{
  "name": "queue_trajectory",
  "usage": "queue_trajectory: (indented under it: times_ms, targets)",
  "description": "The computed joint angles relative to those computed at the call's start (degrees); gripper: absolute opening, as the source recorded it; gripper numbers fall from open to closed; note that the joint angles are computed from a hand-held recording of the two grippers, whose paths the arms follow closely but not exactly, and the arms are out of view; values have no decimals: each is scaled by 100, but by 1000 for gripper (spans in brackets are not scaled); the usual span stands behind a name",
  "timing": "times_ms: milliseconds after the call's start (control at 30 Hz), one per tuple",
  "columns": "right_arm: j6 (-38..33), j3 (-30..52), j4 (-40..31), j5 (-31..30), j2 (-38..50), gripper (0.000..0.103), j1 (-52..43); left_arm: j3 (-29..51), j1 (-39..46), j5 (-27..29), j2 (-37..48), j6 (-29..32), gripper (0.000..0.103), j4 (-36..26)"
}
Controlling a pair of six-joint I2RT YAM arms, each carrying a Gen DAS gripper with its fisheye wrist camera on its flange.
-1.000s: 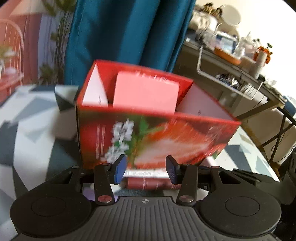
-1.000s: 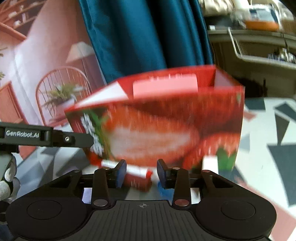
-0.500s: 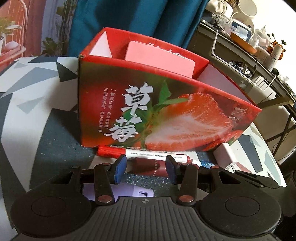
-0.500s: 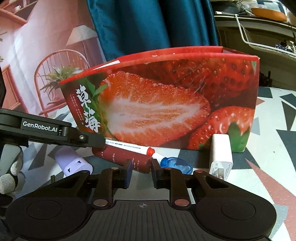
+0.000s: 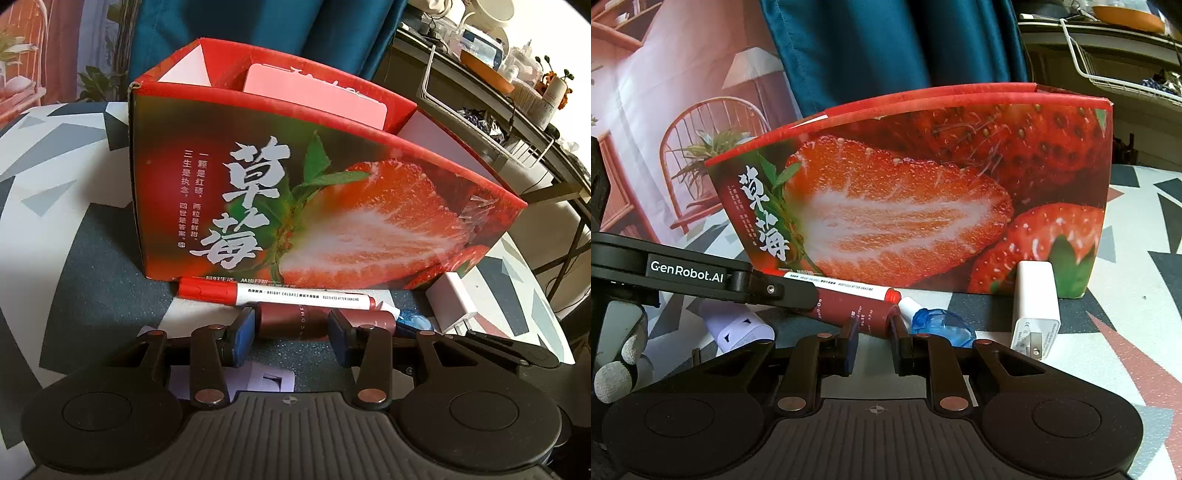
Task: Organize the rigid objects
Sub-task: 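Move the left tool down and close it on the dark red tube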
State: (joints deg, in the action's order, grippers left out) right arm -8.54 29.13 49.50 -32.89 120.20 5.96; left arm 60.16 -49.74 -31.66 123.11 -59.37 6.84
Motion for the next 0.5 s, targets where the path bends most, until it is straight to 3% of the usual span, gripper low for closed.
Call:
queue_trajectory:
  times_ms: [267, 500]
  targets:
    - [-101, -279, -12, 354, -351, 18, 144, 113, -205, -186, -157, 3, 45, -341]
    - [-312, -743, 18, 306, -1113, 18, 117, -32, -422, -500, -478, -158, 45, -478]
